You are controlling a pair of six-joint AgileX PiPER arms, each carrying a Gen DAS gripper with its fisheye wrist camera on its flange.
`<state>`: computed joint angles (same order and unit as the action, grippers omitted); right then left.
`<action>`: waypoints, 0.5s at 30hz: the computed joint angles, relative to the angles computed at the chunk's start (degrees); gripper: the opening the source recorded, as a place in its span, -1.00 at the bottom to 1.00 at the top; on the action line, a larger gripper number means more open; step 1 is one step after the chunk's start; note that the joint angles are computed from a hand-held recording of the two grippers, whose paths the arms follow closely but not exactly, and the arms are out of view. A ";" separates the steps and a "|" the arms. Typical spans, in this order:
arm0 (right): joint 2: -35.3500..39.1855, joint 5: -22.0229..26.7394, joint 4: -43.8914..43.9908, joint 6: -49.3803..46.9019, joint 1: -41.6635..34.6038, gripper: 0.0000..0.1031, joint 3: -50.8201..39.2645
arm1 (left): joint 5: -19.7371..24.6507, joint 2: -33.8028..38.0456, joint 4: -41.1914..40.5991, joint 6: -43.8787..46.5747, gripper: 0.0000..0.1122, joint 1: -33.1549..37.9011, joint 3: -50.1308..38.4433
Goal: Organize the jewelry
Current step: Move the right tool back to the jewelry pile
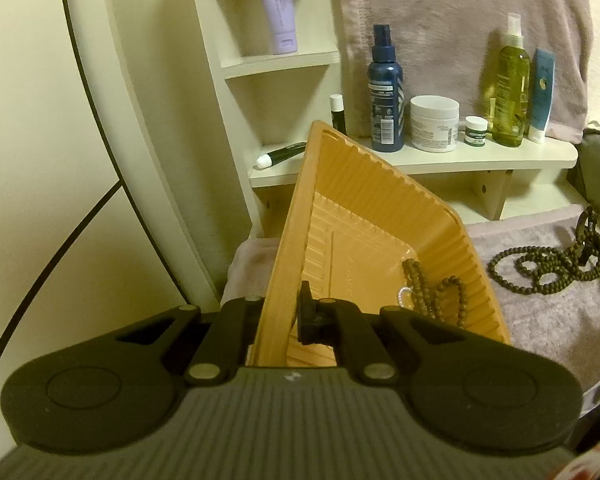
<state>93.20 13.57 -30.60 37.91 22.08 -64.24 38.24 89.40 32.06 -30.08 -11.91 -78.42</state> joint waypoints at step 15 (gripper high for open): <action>2.88 -0.99 9.03 -0.32 -3.14 0.02 -1.46 | 0.45 0.02 0.43 -0.08 -0.92 -0.34 -0.23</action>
